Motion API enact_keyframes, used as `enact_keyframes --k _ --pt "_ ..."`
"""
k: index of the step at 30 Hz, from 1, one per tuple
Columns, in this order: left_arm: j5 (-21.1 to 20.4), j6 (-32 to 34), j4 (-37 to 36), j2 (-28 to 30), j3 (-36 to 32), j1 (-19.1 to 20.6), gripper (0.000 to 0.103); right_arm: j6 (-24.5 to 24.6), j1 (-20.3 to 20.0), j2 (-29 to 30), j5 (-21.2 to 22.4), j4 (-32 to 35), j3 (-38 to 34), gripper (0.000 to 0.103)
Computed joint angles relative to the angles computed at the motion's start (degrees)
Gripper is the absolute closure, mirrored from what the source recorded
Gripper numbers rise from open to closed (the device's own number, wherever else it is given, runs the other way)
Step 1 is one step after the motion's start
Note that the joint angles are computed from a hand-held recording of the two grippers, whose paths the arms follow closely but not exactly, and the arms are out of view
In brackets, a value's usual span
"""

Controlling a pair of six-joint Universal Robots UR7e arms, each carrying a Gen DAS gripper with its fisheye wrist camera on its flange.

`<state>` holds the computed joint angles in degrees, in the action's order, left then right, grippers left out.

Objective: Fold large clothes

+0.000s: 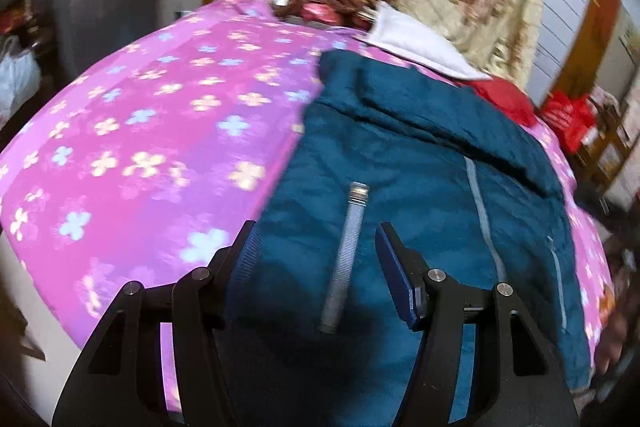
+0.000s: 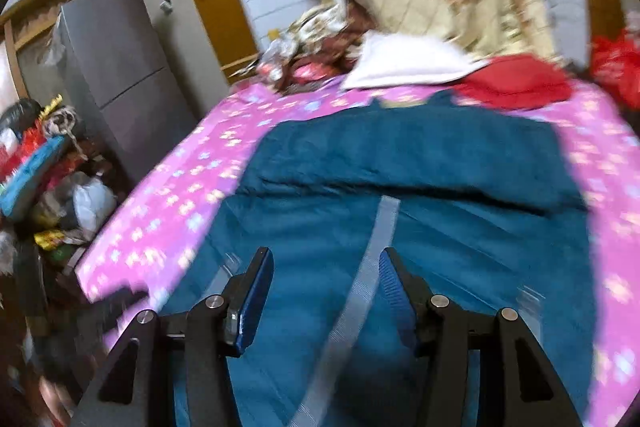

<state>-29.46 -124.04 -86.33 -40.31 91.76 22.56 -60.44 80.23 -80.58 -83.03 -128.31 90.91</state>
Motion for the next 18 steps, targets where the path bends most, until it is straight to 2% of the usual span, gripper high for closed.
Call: enact_keyframes --k 2,4,6,11,14,18 --pt "0.5 2.5 1.0 2.7 -3.7 -0.1 0.044 -2.7 -4.3 -3.6 1.0 -2.5 1.6 0.048" --pt "0.9 5.0 1.7 5.4 -7.5 -0.2 0.044 -3.5 -8.8 -6.1 1.4 -2.2 1.3 0.047" --pt "0.6 8.9 0.6 8.1 -11.3 0.0 0.043 -3.4 -12.9 -7.5 2.4 -1.8 0.0 0.047" --pt "0.5 19.4 -1.3 15.1 -21.3 0.2 0.043 -1.4 -21.8 -8.9 8.1 -0.6 -5.9 0.047" --pt "0.7 24.6 -1.3 19.0 -27.0 0.0 0.043 -0.4 -25.6 -8.4 11.3 0.4 -9.2 0.042" --pt "-0.1 30.3 -3.0 22.7 -32.0 0.1 0.043 0.5 -27.2 -7.4 11.8 2.8 -11.1 0.041"
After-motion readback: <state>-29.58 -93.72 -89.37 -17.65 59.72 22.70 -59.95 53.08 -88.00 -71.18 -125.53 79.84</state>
